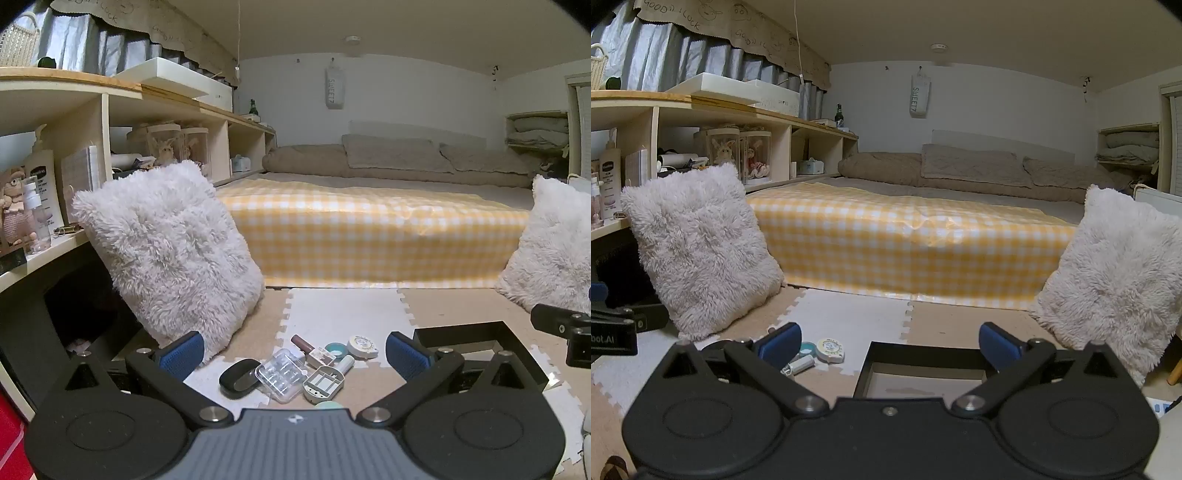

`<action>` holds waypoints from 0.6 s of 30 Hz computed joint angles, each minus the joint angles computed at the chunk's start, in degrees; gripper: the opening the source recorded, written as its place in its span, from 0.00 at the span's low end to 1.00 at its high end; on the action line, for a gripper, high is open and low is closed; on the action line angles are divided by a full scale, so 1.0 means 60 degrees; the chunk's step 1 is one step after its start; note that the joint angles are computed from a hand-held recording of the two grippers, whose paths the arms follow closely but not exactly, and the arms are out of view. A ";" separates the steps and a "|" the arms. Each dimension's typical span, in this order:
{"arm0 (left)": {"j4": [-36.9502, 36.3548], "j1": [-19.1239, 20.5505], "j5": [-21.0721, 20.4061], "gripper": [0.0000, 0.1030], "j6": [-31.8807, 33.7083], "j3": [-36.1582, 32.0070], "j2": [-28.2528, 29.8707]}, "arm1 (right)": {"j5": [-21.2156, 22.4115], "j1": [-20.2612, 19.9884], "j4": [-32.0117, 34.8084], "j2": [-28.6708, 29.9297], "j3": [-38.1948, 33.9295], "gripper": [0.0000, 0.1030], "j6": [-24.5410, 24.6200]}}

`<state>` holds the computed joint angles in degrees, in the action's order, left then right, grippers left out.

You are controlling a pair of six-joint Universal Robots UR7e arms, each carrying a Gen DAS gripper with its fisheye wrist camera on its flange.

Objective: Organize rigid objects

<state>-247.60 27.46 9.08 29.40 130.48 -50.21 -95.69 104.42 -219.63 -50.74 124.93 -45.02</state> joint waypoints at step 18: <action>0.0012 0.0002 0.0018 1.00 -0.0005 -0.0005 0.0002 | -0.0038 0.0019 0.0020 0.0018 -0.0021 1.00 -0.0017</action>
<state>-247.53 27.48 9.18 29.38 130.45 -50.20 -95.93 104.53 -219.51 -50.63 124.80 -45.12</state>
